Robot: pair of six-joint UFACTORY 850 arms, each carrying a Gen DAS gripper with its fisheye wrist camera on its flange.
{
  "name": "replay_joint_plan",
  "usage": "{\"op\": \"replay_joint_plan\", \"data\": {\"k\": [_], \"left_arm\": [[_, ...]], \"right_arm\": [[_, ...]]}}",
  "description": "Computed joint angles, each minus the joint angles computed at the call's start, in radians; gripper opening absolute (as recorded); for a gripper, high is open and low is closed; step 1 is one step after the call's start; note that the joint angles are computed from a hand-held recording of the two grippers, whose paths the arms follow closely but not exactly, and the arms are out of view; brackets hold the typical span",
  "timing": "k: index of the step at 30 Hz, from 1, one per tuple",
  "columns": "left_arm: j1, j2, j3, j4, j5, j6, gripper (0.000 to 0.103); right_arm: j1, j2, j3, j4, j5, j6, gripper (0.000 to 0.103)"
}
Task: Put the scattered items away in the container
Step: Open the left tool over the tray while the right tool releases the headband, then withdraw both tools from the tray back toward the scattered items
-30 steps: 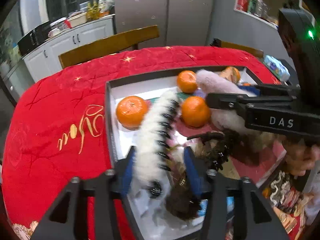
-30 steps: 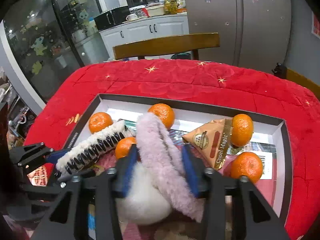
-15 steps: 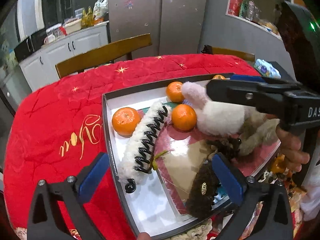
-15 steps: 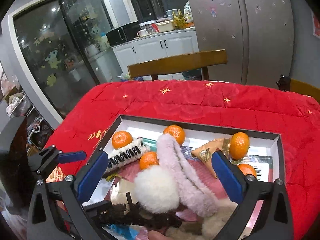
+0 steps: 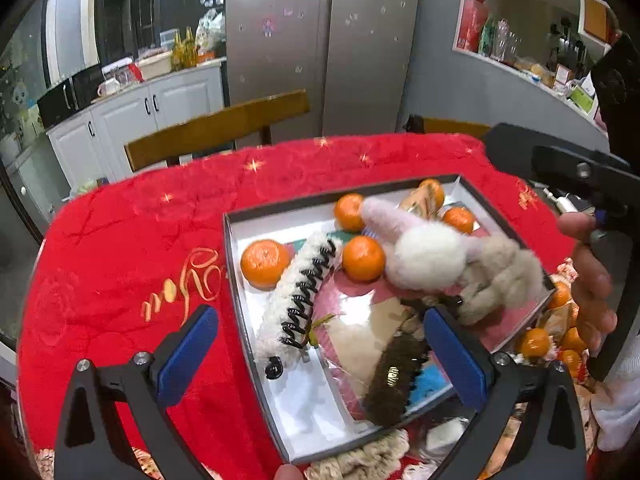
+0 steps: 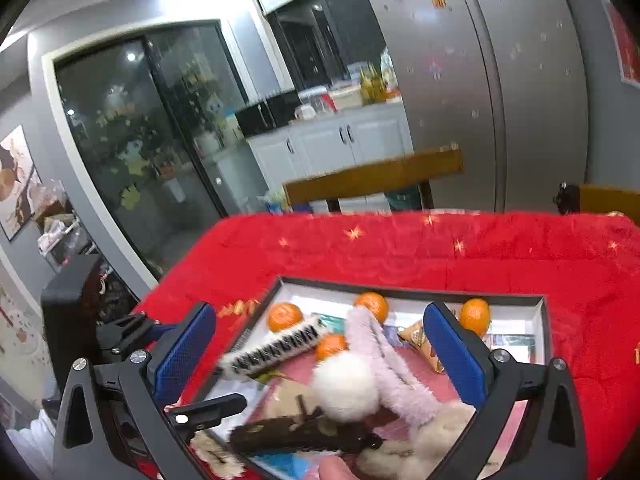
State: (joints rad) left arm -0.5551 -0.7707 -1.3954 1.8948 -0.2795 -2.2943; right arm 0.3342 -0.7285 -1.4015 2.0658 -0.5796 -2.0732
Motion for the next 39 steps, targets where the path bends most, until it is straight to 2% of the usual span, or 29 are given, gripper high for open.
{"op": "replay_joint_plan", "data": {"k": [3,6,7,9,12,17,22,30,35,39], "left_arm": [[-0.011,0.053,0.050,0.083,-0.032,-0.102,0.103],[-0.028,0.122,0.121,0.138,-0.088,-0.173,0.103],[-0.036,0.144,0.142,0.135,-0.106,-0.174,0.103],[-0.053,0.180,0.177,0.116,-0.140,-0.162,0.103],[-0.084,0.235,0.232,0.101,-0.186,-0.149,0.103],[-0.137,0.316,0.311,0.102,-0.239,-0.163,0.103],[-0.194,0.370,0.370,0.101,-0.306,-0.172,0.103],[-0.250,0.400,0.441,0.097,-0.342,-0.197,0.103],[-0.258,0.387,0.486,0.155,-0.335,-0.299,0.103],[-0.268,0.351,0.511,0.193,-0.338,-0.360,0.103]], "right_arm": [[-0.025,0.032,0.031,-0.061,-0.100,0.097,0.103],[-0.037,0.094,0.114,0.035,-0.166,-0.020,0.103],[-0.041,0.116,0.134,0.022,-0.178,-0.050,0.103],[-0.042,0.154,0.171,0.016,-0.171,-0.088,0.103],[-0.037,0.226,0.258,0.103,-0.150,-0.195,0.103],[-0.027,0.350,0.417,0.319,-0.120,-0.377,0.103],[-0.029,0.443,0.550,0.508,-0.148,-0.558,0.103],[-0.003,0.524,0.721,0.772,-0.194,-0.798,0.103],[0.028,0.537,0.828,0.953,-0.291,-0.945,0.103],[0.038,0.506,0.874,1.019,-0.358,-0.946,0.103]]}}
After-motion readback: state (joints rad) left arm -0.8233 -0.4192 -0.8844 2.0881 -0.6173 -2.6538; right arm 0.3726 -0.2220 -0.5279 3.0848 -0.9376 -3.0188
